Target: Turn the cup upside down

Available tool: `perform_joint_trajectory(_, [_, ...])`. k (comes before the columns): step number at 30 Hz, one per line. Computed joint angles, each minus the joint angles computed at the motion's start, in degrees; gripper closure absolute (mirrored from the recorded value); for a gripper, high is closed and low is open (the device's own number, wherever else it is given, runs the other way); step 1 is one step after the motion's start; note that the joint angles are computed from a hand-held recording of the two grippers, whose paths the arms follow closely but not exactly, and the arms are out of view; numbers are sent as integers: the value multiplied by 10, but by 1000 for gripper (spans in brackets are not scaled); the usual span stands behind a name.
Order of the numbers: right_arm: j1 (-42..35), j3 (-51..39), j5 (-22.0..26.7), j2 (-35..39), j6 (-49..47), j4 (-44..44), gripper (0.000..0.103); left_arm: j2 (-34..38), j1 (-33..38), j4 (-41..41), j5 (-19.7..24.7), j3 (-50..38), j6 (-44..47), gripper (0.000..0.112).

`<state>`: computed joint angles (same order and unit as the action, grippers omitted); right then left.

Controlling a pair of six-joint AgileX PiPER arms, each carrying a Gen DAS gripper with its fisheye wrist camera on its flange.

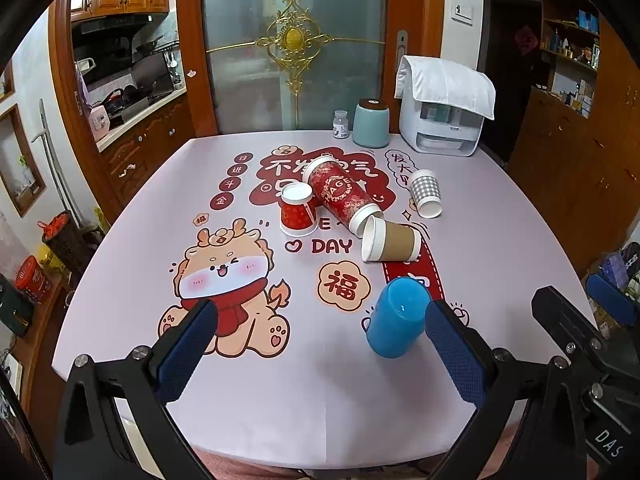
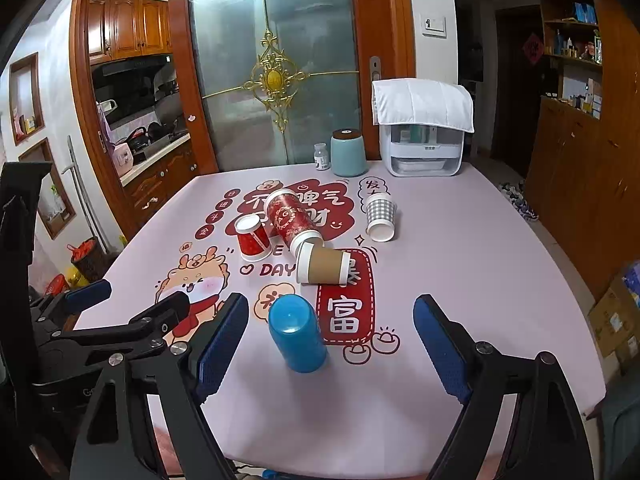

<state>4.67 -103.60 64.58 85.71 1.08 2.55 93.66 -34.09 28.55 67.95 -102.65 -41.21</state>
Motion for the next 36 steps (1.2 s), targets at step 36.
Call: perform_joint_trajectory(36, [17, 12, -16, 13, 22, -10, 17, 13, 15, -8, 4, -15, 21, 10])
